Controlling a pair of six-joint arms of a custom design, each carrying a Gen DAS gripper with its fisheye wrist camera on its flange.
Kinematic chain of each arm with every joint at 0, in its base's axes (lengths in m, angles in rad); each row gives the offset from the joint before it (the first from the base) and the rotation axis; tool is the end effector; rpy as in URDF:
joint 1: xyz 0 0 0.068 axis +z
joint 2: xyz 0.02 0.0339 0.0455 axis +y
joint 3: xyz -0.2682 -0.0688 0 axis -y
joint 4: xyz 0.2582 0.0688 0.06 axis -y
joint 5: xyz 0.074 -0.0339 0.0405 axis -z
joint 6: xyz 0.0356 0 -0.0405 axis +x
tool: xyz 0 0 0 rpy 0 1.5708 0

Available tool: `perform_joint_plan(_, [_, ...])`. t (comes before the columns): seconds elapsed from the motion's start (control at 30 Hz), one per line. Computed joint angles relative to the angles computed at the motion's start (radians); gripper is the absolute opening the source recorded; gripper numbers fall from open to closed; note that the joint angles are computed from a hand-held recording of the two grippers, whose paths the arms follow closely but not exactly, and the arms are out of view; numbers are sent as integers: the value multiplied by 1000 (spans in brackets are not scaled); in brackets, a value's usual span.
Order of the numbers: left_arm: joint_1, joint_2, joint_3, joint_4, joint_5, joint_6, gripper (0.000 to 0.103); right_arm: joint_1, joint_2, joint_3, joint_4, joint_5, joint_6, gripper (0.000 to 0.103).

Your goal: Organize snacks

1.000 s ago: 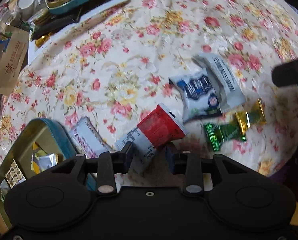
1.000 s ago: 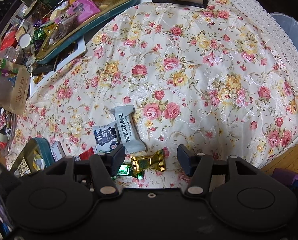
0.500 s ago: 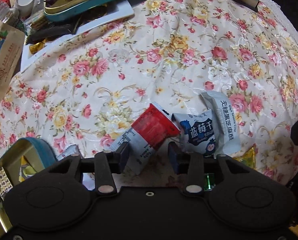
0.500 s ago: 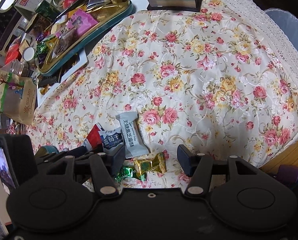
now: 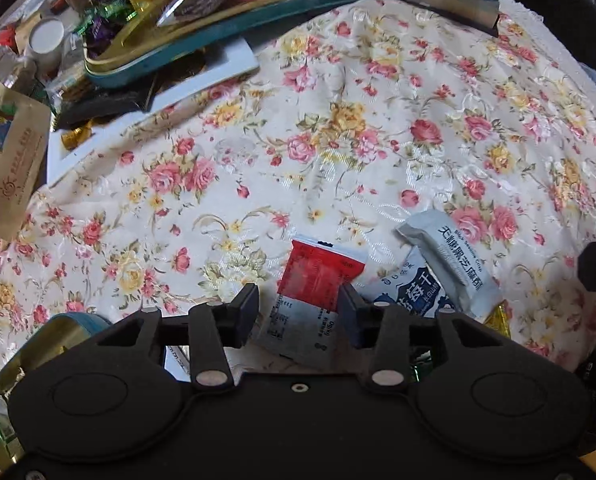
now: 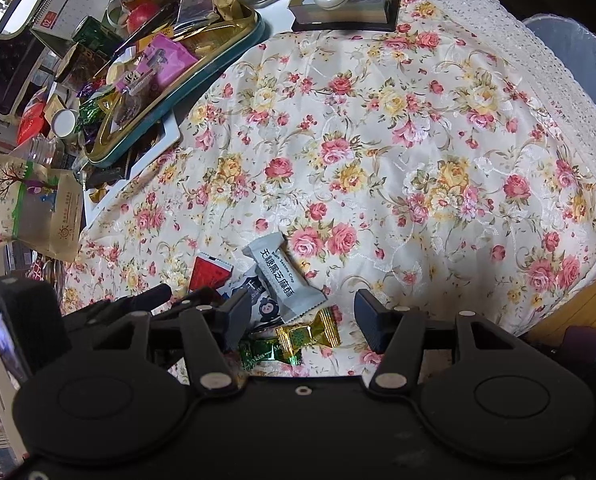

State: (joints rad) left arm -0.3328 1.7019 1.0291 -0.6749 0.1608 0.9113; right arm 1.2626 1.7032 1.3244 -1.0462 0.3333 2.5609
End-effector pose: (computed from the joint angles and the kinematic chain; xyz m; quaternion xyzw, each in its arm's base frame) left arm 0.2992 -0.1094 0.1590 0.5845 0.7998 -0.0448 0.1291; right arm 0.1121 0.3139 0.2331 0.6042 0.7762 0.1230 0.1319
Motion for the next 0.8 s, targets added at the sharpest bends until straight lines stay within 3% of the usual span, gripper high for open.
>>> perform_joint_plan(0.37, [-7,21,-20,30,-3,-72,56,0,-3,-6,8,2,-2,59])
perform_joint_plan(0.63, [-12,74,61,-59,15,-218,43,1,-10,-8,4,15,18,60])
perform_joint_plan(0.8, [13,74,104,-120,-3,-269,43,-2,-1,-4,2,13,9,59])
